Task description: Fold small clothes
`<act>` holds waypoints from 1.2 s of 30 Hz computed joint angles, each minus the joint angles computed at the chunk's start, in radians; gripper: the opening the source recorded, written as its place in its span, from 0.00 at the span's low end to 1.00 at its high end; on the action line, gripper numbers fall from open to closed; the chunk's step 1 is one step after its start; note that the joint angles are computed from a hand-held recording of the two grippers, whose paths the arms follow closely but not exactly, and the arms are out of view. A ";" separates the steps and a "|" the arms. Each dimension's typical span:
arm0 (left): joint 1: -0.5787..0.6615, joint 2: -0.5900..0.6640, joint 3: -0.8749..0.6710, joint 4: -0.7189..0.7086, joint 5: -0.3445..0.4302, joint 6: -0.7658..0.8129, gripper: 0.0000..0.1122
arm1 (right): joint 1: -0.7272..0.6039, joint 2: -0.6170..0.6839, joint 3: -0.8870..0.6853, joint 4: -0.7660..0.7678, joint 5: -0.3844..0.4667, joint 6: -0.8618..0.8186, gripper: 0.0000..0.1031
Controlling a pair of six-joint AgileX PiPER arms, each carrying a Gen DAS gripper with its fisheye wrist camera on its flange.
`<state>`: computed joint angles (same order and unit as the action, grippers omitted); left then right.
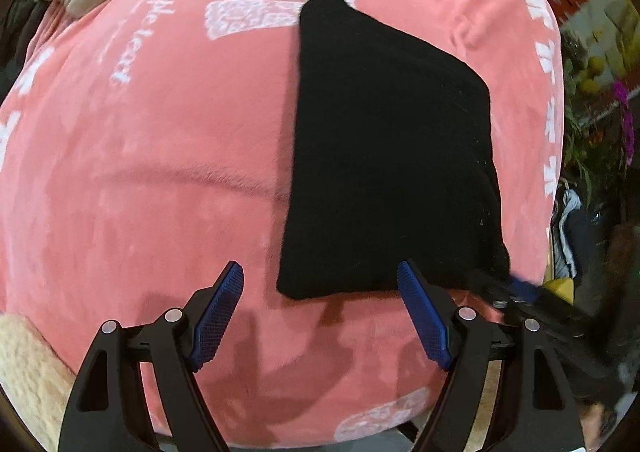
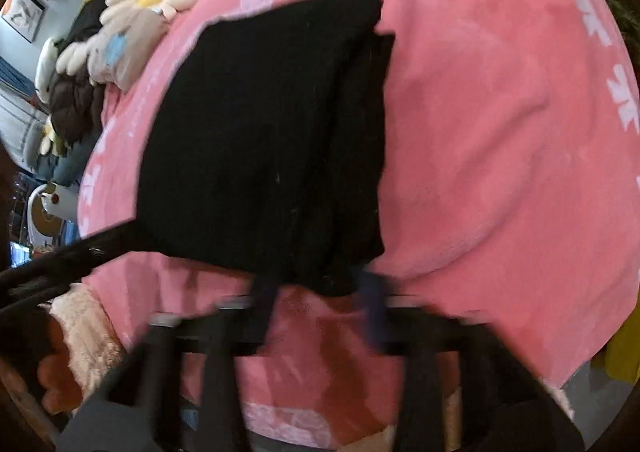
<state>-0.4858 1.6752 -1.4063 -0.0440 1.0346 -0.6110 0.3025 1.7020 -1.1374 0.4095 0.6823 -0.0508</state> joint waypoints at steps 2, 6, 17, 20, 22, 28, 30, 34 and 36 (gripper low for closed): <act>-0.007 -0.013 0.000 0.020 0.011 -0.011 0.68 | -0.010 -0.024 -0.011 0.006 -0.016 0.001 0.05; -0.021 -0.035 -0.005 0.074 0.019 -0.018 0.68 | 0.012 -0.079 -0.070 -0.144 -0.004 0.054 0.05; 0.037 0.051 -0.083 -0.069 -0.005 0.072 0.68 | -0.087 0.015 -0.148 0.053 0.060 0.010 0.50; 0.081 0.092 -0.090 -0.162 -0.044 0.107 0.71 | -0.081 0.093 -0.206 0.041 0.062 0.038 0.52; 0.103 0.122 -0.086 -0.204 -0.072 0.121 0.71 | -0.081 0.145 -0.222 0.065 0.056 0.033 0.60; 0.161 0.163 -0.028 -0.358 -0.172 0.215 0.73 | -0.133 0.171 -0.148 0.261 0.009 -0.115 0.56; 0.166 0.163 -0.024 -0.410 -0.193 0.314 0.40 | -0.157 0.186 -0.163 0.367 0.064 -0.201 0.26; 0.203 0.133 -0.051 -0.484 -0.138 0.388 0.20 | -0.109 0.142 -0.238 0.254 0.108 -0.153 0.20; 0.223 0.071 -0.052 -0.464 -0.102 0.380 0.19 | -0.108 0.089 -0.237 0.284 0.148 -0.180 0.20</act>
<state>-0.2630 1.7463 -1.4581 -0.5081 0.9331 -0.2307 0.1944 1.7909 -1.3744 0.6937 0.8303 -0.2305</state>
